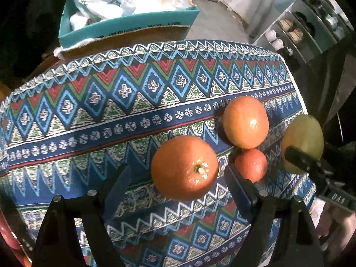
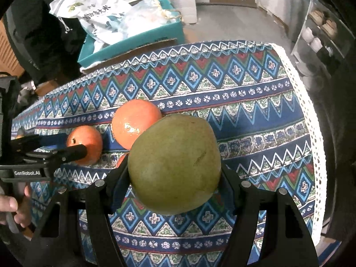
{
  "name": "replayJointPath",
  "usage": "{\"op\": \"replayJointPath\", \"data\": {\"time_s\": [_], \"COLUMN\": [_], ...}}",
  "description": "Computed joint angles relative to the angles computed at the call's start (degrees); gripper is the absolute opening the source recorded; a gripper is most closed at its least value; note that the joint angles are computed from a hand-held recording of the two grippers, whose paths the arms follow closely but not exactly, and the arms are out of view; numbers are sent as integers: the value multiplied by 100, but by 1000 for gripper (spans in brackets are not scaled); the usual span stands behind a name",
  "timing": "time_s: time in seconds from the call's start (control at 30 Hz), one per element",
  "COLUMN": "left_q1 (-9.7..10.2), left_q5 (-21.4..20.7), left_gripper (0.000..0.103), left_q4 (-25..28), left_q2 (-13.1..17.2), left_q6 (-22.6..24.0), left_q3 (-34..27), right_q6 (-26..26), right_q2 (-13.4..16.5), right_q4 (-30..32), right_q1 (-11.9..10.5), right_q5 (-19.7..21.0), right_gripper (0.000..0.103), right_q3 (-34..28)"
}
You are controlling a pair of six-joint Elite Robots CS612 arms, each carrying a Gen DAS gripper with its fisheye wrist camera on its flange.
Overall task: Organize fruits
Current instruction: 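Grasp the green pear with the right tool while the left tool grasps a large orange, then lift and carry the green pear with the right tool while the left tool carries the orange to the bowl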
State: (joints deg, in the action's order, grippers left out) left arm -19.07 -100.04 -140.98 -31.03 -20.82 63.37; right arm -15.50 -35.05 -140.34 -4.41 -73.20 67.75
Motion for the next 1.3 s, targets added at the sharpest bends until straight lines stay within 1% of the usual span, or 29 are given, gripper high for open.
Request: {"op": "replayJointPath", "data": {"time_s": [0.13,0.23,0.27,0.33,0.37,0.43,0.47,0.53,0.6,0.77,0.97,1.13,1.3], "left_q1": [-3,5,-10,-16,-28,-61,-70,-87,-118,-164,-175,-169,-174], "left_q5": [-79,-162,-96,-106,-49,125,115,152,285,595,926,1078,1146], "left_gripper": [87,87,87,87,86,72,69,67,67,66,66,66,66], "left_q4": [313,271,167,212,208,207,159,145,121,42,-274,-496,-697], "left_q2": [156,204,189,195,188,175,175,171,154,42,-177,-353,-539], "left_q6": [-97,-177,-163,-68,-18,86,154,242,323,392,566,553,577], "left_q3": [-248,-267,-223,-238,-230,-215,-205,-198,-170,12,369,604,819], "right_q6": [49,57,50,31,20,-10,-17,-30,-45,-107,-164,-201,-221], "right_q2": [44,54,58,65,68,79,85,91,89,68,5,-63,-137], "right_q4": [44,40,42,47,52,76,88,93,90,12,-119,-226,-265], "right_q1": [-8,-8,-7,-1,2,8,12,20,25,44,56,80,96], "right_q5": [-19,-11,-2,-1,-5,-9,-18,-36,-41,-57,-16,15,197], "right_gripper": [70,70,70,70,70,70,70,70,70,70,70,70,70], "right_q3": [-50,-58,-62,-69,-71,-83,-90,-98,-96,-77,-18,47,121]}}
